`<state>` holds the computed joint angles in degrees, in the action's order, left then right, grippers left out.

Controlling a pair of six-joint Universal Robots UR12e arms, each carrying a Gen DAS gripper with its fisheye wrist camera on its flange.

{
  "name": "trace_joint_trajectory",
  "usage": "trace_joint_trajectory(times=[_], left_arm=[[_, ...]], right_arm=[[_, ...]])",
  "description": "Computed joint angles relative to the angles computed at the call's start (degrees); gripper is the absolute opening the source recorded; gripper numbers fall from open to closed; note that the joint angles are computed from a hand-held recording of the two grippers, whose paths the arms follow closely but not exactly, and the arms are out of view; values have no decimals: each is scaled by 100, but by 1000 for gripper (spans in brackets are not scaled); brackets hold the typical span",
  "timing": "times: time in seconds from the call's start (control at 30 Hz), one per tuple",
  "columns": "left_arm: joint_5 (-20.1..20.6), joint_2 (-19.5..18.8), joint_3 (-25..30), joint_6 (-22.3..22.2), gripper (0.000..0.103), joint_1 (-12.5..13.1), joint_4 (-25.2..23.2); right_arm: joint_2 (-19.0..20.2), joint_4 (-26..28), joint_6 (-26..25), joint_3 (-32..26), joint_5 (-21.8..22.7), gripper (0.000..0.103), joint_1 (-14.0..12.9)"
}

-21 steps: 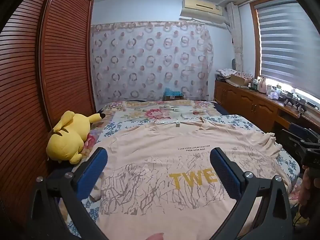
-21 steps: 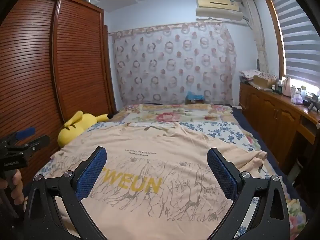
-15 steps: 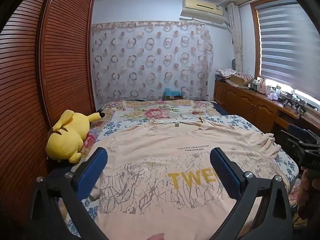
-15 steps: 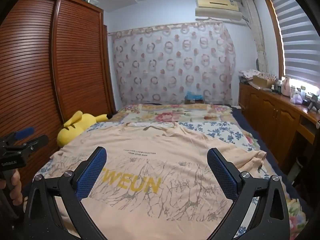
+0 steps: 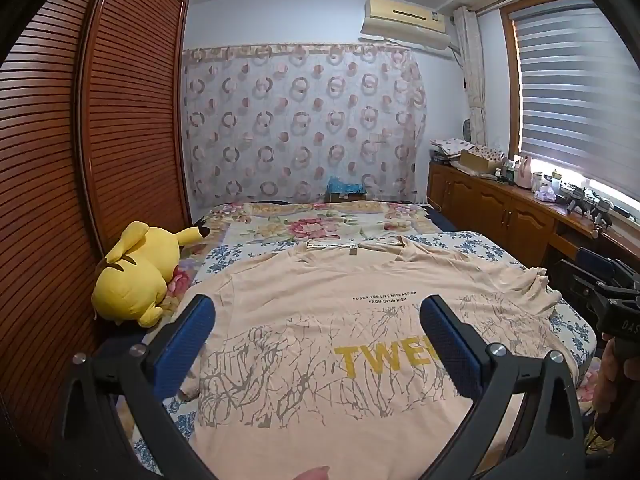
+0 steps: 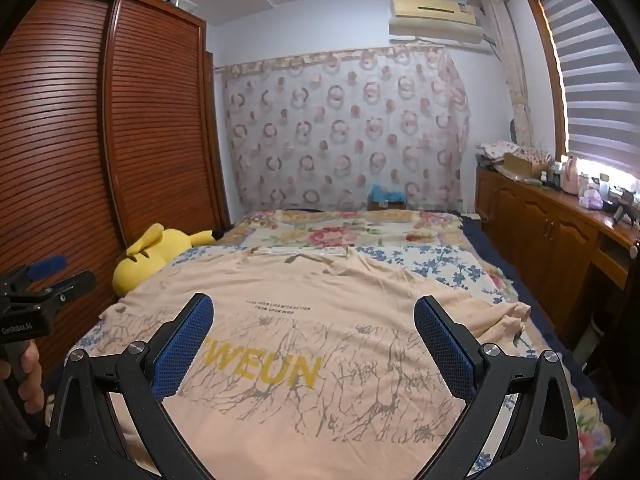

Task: Fold small clothes

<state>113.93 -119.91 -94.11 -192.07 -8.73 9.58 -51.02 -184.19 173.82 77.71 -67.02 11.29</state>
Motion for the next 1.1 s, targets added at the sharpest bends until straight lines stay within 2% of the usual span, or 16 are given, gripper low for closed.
trace_joint_trajectory(times=[1.1], left_arm=[[138,38,73,81,103,-119,47]], right_arm=[[-17,-8,10,-3,-28,102,14]])
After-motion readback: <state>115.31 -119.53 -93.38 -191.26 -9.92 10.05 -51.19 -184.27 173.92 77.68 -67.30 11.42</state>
